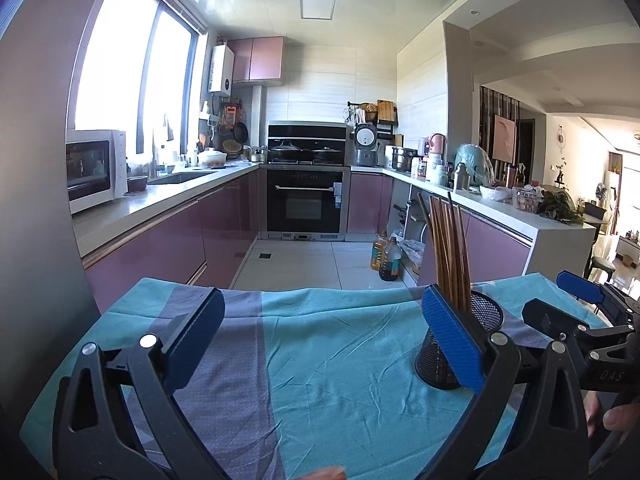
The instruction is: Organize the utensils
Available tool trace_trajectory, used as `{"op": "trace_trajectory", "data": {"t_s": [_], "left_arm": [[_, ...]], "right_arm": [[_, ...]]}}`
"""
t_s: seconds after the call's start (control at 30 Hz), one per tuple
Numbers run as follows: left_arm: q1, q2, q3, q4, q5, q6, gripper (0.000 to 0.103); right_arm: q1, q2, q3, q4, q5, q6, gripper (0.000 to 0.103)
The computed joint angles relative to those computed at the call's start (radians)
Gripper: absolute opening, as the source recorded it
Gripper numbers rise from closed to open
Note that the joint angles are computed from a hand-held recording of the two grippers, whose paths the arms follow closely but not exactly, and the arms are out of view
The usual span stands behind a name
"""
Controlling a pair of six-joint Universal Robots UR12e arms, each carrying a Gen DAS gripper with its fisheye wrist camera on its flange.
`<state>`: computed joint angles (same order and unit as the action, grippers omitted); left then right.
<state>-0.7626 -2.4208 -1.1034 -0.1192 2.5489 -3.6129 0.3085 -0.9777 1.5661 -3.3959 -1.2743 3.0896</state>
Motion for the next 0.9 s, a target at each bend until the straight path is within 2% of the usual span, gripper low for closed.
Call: {"op": "trace_trajectory", "data": {"t_s": [0.47,0.9], "left_arm": [[-0.014,-0.004,0.008,0.012,0.027,0.015,0.097],[-0.021,-0.006,0.009,0.033,0.032,0.016,0.097]], "right_arm": [[0.004,-0.006,0.024,-0.061,-0.035,0.052,0.097],[0.007,-0.013,0.036,-0.085,-0.049,0.038,0.097]]}}
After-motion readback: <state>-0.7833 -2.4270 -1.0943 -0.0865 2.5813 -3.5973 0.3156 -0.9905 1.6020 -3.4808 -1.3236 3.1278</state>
